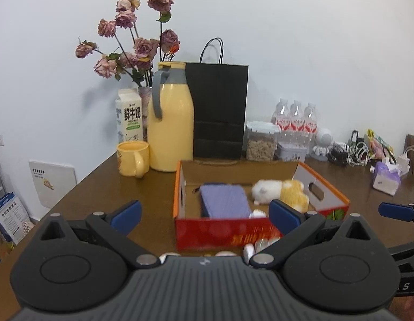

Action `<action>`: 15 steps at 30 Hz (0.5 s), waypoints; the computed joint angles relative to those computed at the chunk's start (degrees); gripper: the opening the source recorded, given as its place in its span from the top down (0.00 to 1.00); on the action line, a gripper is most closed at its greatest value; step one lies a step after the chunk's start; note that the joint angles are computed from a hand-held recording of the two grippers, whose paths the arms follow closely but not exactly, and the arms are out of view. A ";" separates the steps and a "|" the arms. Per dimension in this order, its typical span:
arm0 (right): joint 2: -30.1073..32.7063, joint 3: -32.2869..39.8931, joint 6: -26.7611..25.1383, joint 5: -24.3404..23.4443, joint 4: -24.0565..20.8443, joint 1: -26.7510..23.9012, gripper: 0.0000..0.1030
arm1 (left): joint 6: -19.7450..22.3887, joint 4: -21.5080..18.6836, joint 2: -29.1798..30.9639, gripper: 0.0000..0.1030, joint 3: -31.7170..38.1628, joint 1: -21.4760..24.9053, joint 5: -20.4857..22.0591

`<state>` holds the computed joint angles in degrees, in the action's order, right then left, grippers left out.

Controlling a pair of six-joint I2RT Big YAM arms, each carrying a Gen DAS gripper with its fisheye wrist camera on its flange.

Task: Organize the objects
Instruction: 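Lift both grippers out of the box back over the table, then grasp the white cotton-bud container with the right gripper while the left gripper grasps the black braided cable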

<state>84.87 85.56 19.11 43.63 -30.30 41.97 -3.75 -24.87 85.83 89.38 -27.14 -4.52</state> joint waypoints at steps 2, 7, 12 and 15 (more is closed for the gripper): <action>-0.57 -0.98 2.36 0.76 -1.47 1.22 0.00 | 0.10 -0.31 -1.33 0.00 -2.01 0.39 0.29; -1.19 -2.60 5.75 1.62 -4.96 4.10 0.00 | 0.08 -1.59 -4.06 0.00 -6.71 1.85 1.36; -0.03 -2.40 9.72 0.35 -8.88 5.72 0.00 | 0.15 -3.41 -5.51 0.00 -10.11 3.17 2.13; 1.66 -1.24 13.52 -0.75 -11.81 5.89 0.00 | -0.13 -4.24 -5.77 0.00 -11.24 3.79 2.59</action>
<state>86.53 84.32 32.62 42.88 -42.11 47.86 -3.88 -29.11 80.06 78.14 -23.35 -1.92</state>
